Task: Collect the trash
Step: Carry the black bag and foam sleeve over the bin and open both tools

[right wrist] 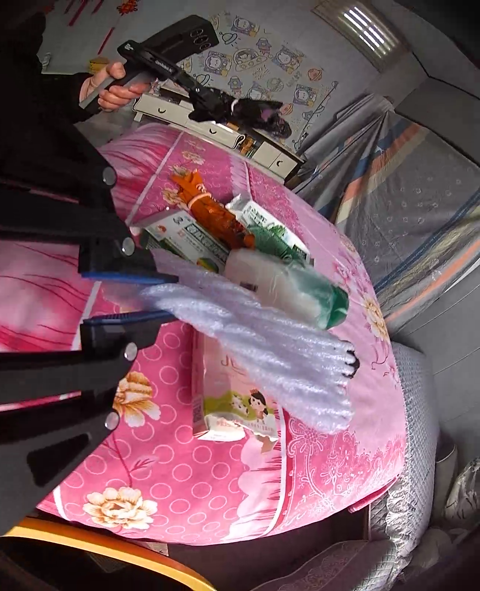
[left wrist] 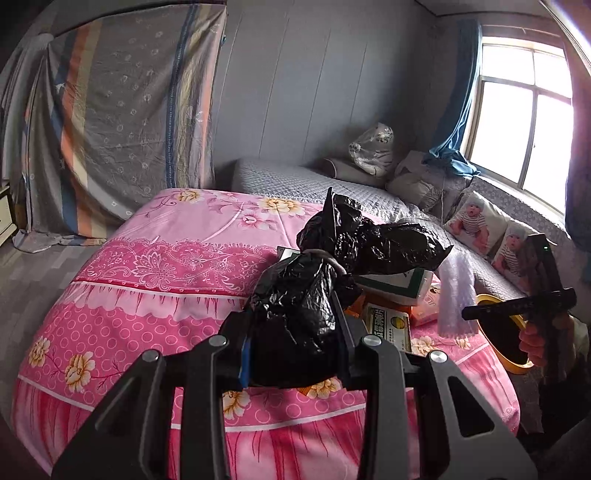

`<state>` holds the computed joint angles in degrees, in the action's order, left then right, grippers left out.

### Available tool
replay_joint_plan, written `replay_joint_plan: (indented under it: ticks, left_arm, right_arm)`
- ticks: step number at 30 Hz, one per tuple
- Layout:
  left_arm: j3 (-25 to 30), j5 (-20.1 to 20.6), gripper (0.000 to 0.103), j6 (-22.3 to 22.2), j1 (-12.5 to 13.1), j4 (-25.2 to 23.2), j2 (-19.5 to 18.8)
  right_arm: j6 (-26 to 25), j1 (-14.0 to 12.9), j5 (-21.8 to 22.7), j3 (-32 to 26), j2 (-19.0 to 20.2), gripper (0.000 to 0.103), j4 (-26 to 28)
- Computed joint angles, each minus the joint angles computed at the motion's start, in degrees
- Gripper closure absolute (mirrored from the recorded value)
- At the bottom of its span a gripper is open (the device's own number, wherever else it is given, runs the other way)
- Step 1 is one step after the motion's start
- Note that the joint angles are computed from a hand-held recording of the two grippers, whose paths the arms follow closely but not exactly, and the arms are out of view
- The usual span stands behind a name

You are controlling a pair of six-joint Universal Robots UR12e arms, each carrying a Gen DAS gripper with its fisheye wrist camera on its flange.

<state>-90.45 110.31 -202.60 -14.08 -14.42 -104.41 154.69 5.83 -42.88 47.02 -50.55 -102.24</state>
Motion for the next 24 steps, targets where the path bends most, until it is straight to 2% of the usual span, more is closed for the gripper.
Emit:
replay_joint_plan:
  ticks: [3, 5, 9, 14, 16, 19, 24]
  left_arm:
    - [1.56, 3.43, 0.071, -0.96, -1.39, -0.03, -1.04]
    - [3.01, 5.60, 0.071, 0.21, -2.45, 0.31, -2.09]
    - [6.60, 5.73, 0.071, 1.34, -3.83, 0.23, -4.29]
    - [13.29, 6.42, 0.071, 4.34, -5.78, -1.62, -8.29]
    - [16.22, 6.37, 0.071, 6.09, -6.63, -2.20, -10.10]
    - [20.77, 3.90, 0.071, 7.44, -7.34, -4.31, -12.67]
    - [28.63, 0.77, 0.071, 11.30, -8.71, -5.71, -17.61]
  right_arm:
    - [0.55, -1.27, 2.02, 3.14, -2.36, 0.091, -3.40]
    - [1.30, -2.11, 2.88, 5.54, -3.93, 0.091, -6.26]
    - [5.22, -3.77, 3.39, 9.77, -6.55, 0.091, -14.63]
    - [13.55, -6.11, 2.23, 14.11, -8.82, 0.090, -27.59]
    - [16.47, -7.02, 0.85, 15.73, -9.66, 0.090, -32.33]
    - [20.80, -8.40, -2.35, 17.80, -10.69, 0.090, -38.65]
    - [25.07, -10.35, -7.97, 19.77, -11.52, 0.090, -45.00]
